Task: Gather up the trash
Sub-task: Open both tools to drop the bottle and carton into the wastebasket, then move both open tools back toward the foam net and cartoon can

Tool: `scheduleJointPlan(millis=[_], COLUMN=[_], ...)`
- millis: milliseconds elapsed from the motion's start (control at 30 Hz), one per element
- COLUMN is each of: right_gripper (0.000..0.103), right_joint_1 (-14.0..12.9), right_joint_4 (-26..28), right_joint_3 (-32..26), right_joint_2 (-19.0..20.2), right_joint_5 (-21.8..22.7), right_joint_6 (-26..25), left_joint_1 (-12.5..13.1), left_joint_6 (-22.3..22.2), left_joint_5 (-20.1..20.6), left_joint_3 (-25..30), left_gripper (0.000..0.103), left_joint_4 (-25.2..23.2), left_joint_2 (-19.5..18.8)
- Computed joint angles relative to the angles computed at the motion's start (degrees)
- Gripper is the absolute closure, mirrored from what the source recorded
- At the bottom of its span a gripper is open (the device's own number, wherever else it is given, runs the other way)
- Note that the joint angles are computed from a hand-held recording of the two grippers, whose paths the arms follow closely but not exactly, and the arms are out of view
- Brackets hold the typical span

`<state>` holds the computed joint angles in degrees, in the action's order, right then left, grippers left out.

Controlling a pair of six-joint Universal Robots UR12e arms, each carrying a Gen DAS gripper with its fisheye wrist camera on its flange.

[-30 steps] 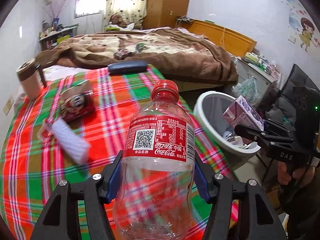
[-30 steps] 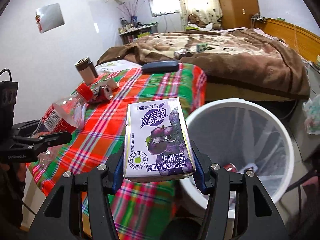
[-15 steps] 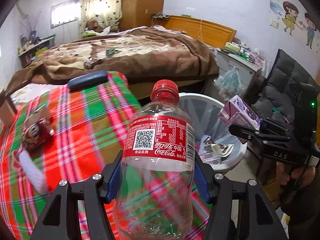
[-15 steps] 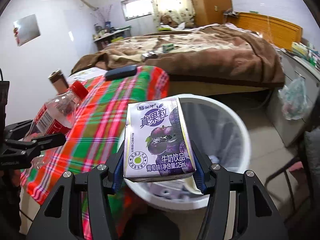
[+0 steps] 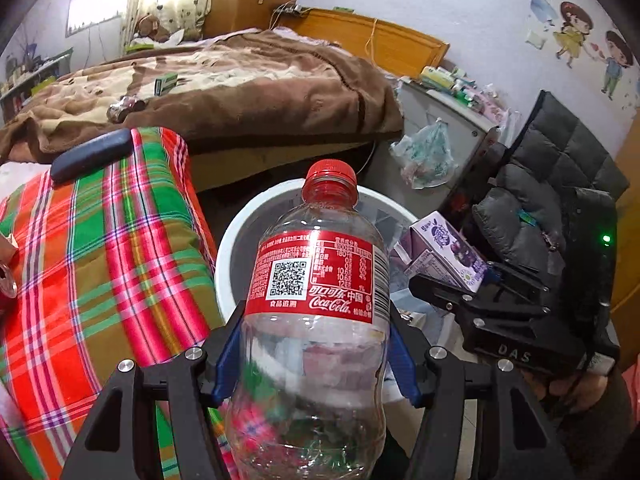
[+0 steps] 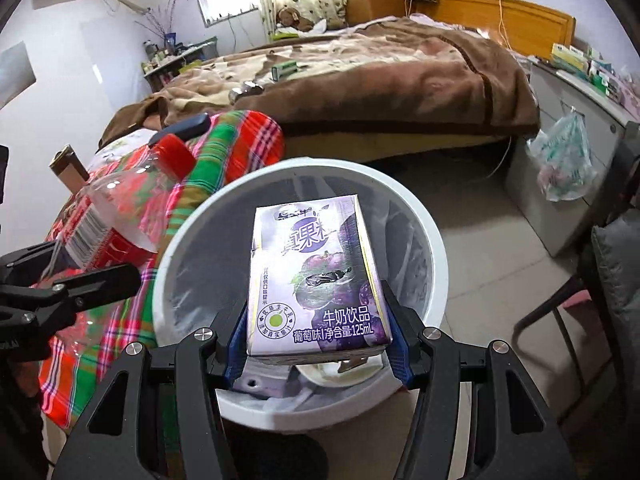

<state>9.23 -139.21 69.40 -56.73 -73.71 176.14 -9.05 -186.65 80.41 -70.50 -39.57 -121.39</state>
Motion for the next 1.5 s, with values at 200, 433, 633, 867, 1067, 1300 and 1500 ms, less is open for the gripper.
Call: scheduleJointPlan(millis=[200, 433, 633, 867, 1067, 1300, 1500], right_gripper=[0.045, 0.044, 0.044, 0.044, 0.044, 0.044, 0.044], right_joint_1=[0.4, 0.0, 0.0, 0.0, 0.4, 1.4, 2.3], right_joint_4=[1.1, 1.3, 0.8, -1.7, -3.6, -6.3, -8.5], right_joint_3=[-1.3, -1.3, -0.8, 0.5, 1.4, 2.7, 3.1], right_joint_2=[0.8, 1.0, 0.7, -0.1, -0.6, -1.3, -1.5], right_joint_5=[-3.5, -4.2, -4.5, -4.3, -4.9, -6.0, -4.7], right_joint_6=[-1.8, -0.9, -0.1, 1.0, 1.3, 1.0, 1.6], left_joint_1=[-0.2, -0.2, 0.0, 0.2, 0.6, 1.5, 2.7], left_joint_6=[-1.1, -1.5, -2.2, -3.0, -4.2, -5.8, -8.1], left_joint_5=[-0.6, -0.8, -0.8, 0.4, 1.3, 2.8, 5.4], left_joint_3=[2.2, 3.0, 2.2, -0.2, -2.8, -7.3, -11.8], left_gripper=[0.04, 0.031, 0.023, 0.023, 0.023, 0.023, 0.023], left_joint_4=[-0.9, 0.0, 0.8, 2.8, 4.5, 7.6, 11.0], left_joint_2=[-1.8, -2.6, -2.0, -0.4, 1.4, 4.3, 7.3])
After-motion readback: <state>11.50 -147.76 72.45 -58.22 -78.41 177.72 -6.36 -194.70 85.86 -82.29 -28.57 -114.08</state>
